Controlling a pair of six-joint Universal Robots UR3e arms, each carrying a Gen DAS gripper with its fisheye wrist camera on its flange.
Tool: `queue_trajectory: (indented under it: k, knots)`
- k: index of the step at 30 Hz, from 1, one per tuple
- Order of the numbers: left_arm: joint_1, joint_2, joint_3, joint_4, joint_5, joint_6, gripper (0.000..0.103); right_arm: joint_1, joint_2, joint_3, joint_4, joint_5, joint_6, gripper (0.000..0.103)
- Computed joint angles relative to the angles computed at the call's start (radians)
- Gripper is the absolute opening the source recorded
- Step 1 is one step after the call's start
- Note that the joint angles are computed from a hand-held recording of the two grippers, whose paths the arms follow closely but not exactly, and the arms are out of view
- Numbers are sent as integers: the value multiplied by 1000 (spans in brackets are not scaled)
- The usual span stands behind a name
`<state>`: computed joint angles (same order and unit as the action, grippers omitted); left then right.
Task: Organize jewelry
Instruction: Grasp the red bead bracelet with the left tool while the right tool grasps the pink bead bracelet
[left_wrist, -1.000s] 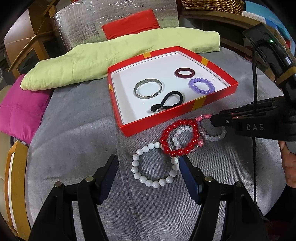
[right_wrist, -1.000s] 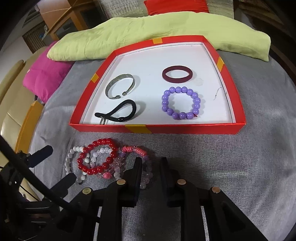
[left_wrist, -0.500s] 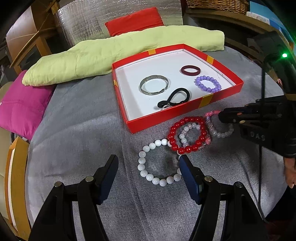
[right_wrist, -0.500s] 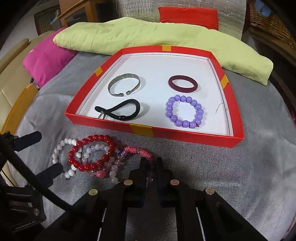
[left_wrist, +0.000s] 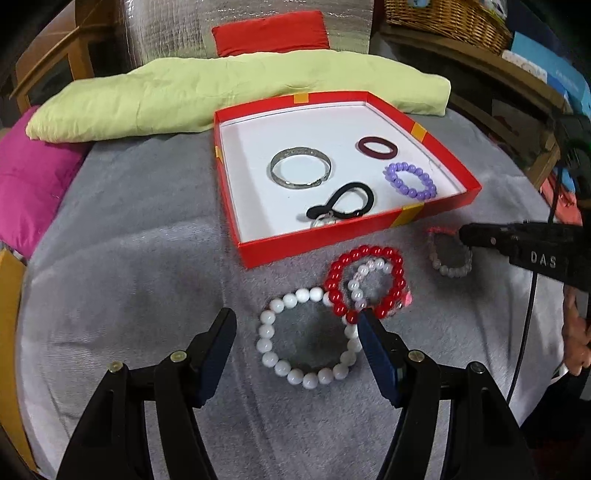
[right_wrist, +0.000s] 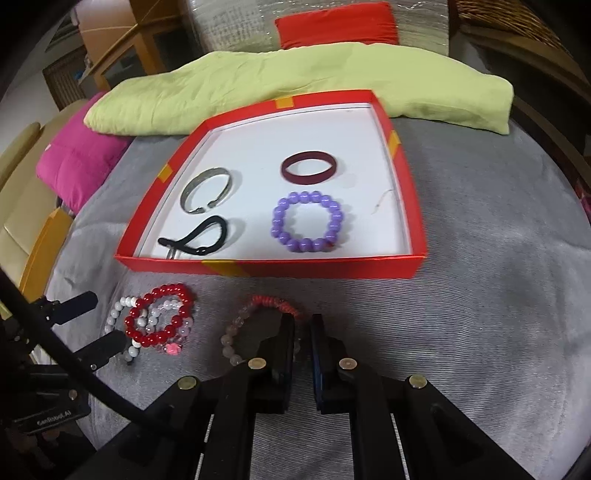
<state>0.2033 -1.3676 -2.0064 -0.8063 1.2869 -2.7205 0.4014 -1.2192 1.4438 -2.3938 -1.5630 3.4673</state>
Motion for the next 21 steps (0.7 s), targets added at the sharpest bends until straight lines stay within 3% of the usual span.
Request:
queue_trajectory:
  k: [10,12,14,18,21]
  knots:
    - [-18,-116,106,-40,-66,-44,69,-37,-49,70,-11,43,-3,9]
    - [-16,-132,116,-43,-76,-41,63,-46,-60,79,-10,60,-1,9]
    - [-16,-156,136,-62,-79,-34,47,-57,-66,78,2,81,6,10]
    - [-13,-160,130,-54,-83,-9,38,-76,-70,77,23,124,18,13]
    - [-10,-150,120,-60,-89,22,32,-78,-64,67,36,133,22,23]
